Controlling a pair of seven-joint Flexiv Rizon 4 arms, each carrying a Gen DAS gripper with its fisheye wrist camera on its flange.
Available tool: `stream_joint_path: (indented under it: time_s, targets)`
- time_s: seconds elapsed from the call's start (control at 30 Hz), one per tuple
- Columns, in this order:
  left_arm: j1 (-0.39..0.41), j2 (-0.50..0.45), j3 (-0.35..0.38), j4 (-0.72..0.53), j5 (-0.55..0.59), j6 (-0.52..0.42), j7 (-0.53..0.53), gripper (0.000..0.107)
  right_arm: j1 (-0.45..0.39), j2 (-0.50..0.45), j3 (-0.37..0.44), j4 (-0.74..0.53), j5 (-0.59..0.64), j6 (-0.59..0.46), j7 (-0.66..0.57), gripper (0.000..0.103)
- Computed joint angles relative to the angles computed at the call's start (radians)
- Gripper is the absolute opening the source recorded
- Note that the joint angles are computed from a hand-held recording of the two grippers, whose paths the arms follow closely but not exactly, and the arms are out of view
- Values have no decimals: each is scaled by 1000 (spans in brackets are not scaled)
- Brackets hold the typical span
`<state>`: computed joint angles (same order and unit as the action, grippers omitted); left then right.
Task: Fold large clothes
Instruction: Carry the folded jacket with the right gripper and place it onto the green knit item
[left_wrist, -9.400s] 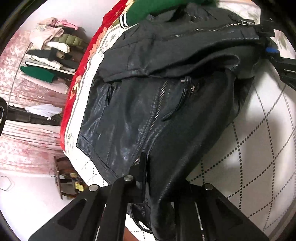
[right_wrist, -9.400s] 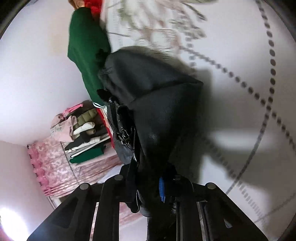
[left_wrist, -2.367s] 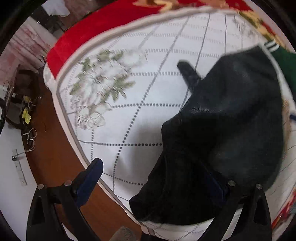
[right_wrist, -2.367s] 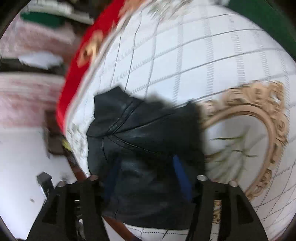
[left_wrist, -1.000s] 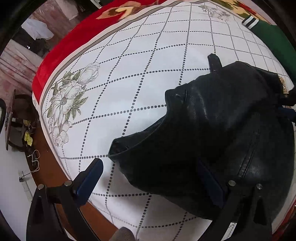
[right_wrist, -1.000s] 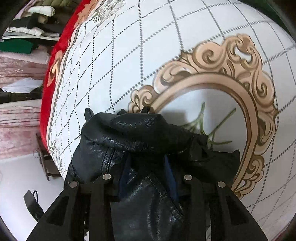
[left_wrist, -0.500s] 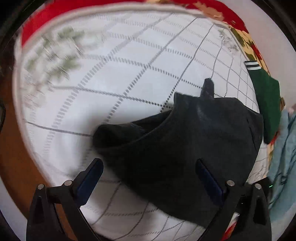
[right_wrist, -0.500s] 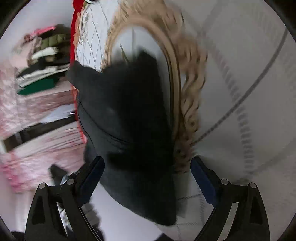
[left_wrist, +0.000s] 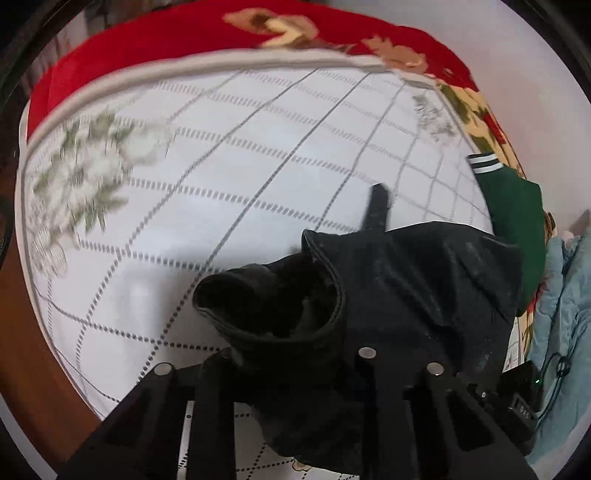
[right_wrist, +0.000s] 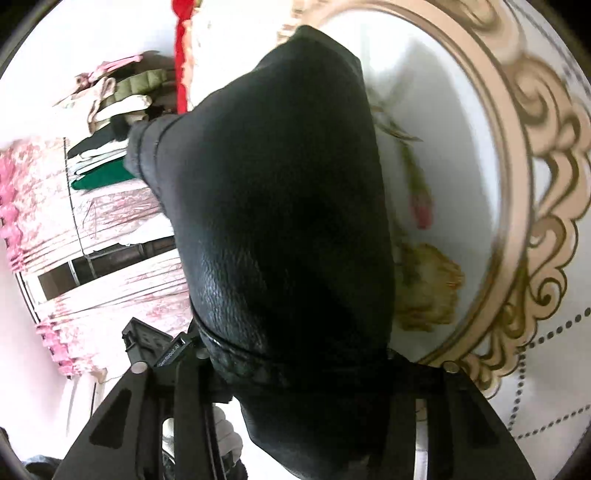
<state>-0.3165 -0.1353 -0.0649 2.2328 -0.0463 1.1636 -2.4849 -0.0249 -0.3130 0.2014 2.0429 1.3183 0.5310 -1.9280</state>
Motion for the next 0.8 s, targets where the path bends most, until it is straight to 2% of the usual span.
stream_joint_path:
  time_s: [0.03, 0.07, 0.1, 0.13, 0.23, 0.33, 0.4, 0.43, 0.47, 0.5, 0.53, 0.6, 0.7, 0.73, 0.8]
  targets:
    - [-18, 7, 23, -41, 26, -66, -19, 21, 3, 13, 3, -8, -2, 0, 7, 43]
    - [-14, 16, 23, -55, 54, -78, -6, 21, -1, 21, 0, -15, -5, -11, 9, 42]
    - [15, 18, -4, -49, 71, -42, -20, 21, -16, 42, -9, -20, -20, -39, 17, 41]
    - [63, 17, -48, -37, 33, -5, 17, 20, -12, 51, -12, -36, -28, -46, 24, 40]
    - [211, 31, -186, -60, 32, -15, 43, 20, -20, 80, -32, -79, -50, -88, 54, 40]
    - [224, 3, -193, -182, 78, -100, 73, 20, -18, 89, -52, -162, -75, -121, 106, 39]
    - [236, -47, -205, -265, 140, -85, 38, 20, -23, 70, -65, -235, -85, -136, 131, 39]
    - [232, -70, -202, -307, 137, -90, 55, 20, -26, 59, -69, -270, -93, -142, 138, 39]
    - [212, -102, -184, -368, 108, -116, 106, 20, -28, 43, -73, -316, -104, -140, 152, 39]
    - [167, -132, -140, -439, 93, -171, 112, 20, -35, 20, -78, -372, -109, -151, 165, 39]
    - [145, -173, -127, -520, 127, -194, 76, 20, -46, 4, -79, -414, -119, -158, 175, 39]
    - [134, -267, -135, -683, 211, -216, 36, 20, -60, -52, -81, -533, -139, -158, 202, 39]
    - [89, -417, -114, -927, 205, -238, 83, 20, -102, -163, -66, -736, -165, -166, 242, 39]
    - [47, -478, -68, -1009, 131, -224, 141, 20, -91, -206, -107, -817, -150, -187, 250, 39]
    - [-74, -615, 91, -1172, -49, -167, 297, 20, -131, -294, -93, -961, -174, -203, 280, 39]
